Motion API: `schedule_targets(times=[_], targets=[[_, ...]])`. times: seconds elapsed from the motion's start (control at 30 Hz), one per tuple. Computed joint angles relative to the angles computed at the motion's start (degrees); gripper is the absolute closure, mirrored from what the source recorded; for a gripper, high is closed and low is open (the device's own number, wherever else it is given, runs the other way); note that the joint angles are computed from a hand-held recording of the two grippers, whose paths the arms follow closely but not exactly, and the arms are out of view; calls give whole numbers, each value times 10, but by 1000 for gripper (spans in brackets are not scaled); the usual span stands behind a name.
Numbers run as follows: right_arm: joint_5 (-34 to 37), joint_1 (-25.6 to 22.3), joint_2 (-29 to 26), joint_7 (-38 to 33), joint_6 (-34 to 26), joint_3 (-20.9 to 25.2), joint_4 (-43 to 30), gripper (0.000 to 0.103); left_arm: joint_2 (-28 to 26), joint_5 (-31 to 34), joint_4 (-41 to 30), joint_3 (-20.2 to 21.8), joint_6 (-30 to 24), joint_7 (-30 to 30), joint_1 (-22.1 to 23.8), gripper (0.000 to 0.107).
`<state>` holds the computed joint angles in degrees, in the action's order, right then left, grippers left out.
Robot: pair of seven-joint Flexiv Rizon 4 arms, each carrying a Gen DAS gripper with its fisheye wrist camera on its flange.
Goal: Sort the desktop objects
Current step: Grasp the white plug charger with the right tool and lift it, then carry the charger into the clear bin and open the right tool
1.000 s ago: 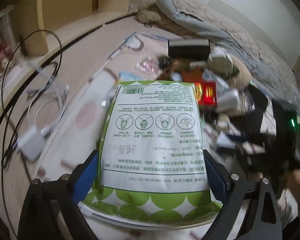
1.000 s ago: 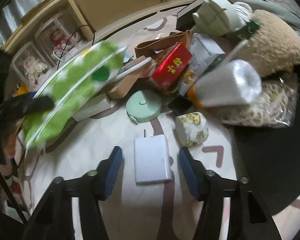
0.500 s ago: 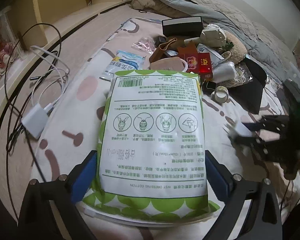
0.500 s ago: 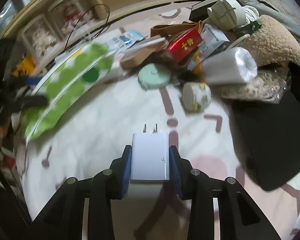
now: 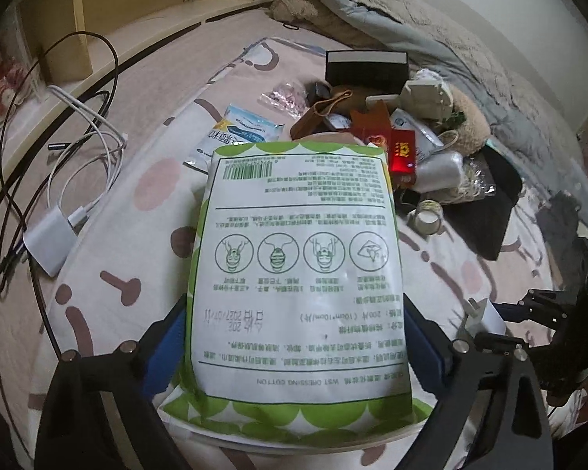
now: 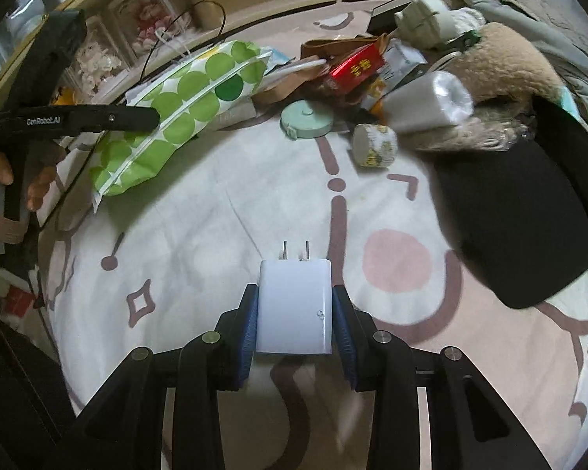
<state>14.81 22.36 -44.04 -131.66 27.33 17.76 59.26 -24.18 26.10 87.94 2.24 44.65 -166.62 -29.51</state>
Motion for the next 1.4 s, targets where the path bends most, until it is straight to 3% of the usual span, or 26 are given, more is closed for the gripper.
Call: schedule_targets(times=[0.43,0.77,1.1,1.4], targets=[[23,-25,58,-5,50,6,45,66,16,72,-69,-3,-58,-12,-38,11],[63,-57,111,-8,75,8,34,66,9,118,-163,-13,-101,19,-60,11],[104,-94,140,12,112,-3,4,66,-60,133,-323,-1,-134,101,-98,11],[113,-114,168,25,154,-14,5,66,-155,95,-505,31,-146,189,-124,11]])
